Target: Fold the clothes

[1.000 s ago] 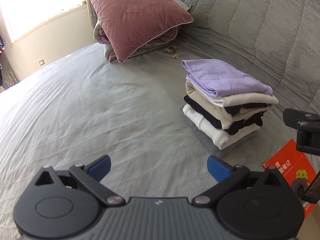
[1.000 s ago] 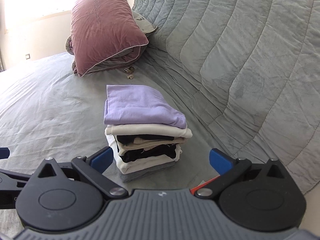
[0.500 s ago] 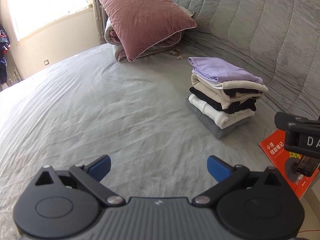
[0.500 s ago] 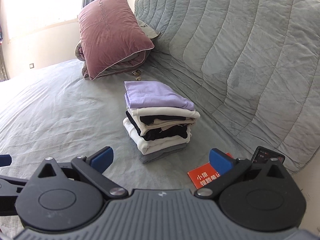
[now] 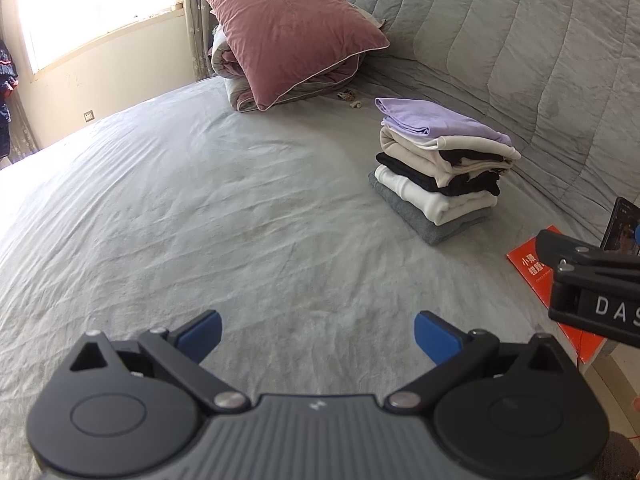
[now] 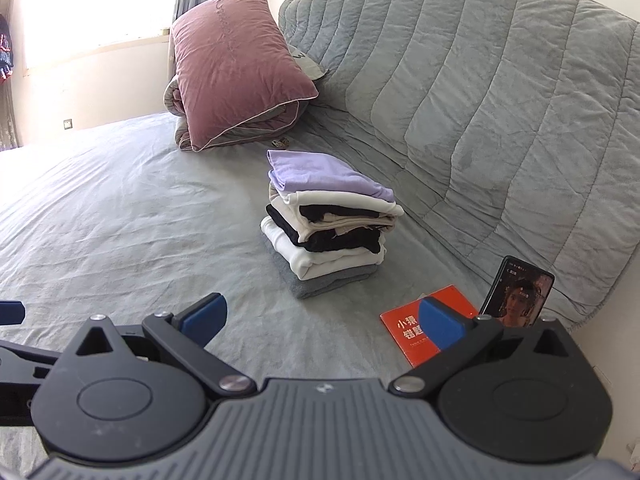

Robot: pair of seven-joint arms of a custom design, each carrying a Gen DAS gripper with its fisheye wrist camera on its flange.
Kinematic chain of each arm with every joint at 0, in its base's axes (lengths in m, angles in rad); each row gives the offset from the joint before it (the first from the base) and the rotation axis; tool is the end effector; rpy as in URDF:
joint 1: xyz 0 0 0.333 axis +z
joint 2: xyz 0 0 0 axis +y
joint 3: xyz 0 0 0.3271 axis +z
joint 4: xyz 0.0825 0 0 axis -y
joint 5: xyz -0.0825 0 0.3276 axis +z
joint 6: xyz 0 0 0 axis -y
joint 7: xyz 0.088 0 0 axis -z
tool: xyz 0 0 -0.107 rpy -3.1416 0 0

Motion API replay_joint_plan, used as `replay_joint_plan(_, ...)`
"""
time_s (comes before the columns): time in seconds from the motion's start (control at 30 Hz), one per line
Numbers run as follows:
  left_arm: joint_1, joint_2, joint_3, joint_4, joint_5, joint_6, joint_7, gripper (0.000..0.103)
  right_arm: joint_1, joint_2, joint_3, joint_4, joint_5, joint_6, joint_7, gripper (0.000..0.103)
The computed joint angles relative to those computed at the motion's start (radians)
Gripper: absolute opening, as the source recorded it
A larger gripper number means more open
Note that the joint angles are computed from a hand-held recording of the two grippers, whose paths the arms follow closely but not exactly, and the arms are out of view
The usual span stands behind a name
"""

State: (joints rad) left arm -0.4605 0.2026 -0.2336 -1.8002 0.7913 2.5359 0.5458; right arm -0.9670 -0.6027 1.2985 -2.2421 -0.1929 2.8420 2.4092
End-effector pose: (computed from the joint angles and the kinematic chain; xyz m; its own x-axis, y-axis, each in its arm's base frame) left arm 0.4685 -0.3850 0.5275 -0.1704 -0.9842 -0.0475 -0.7072 0.1557 -0.6896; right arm 0.4301 0.2680 0.5296 -0.2020 -0.9745 0.0979 -0.5664 0.0347 -0.8234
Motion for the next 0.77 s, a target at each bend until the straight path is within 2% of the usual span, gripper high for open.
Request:
replay_joint_plan(0.3, 0.017, -0.037, -0.004, -0.051, 0.000, 0.027, -0.015, 0.102, 0.041, 0.001, -0.010, -0.004, -0.009, -0.010, -0.003, 0.103)
replay_joint_plan(0.77, 0.036, -0.060, -0.012, -0.080, -0.013, 0.040, -0.016, 0.102, 0.051, -0.007, -0.007, 0.003, -0.016, -0.024, 0.001, 0.103)
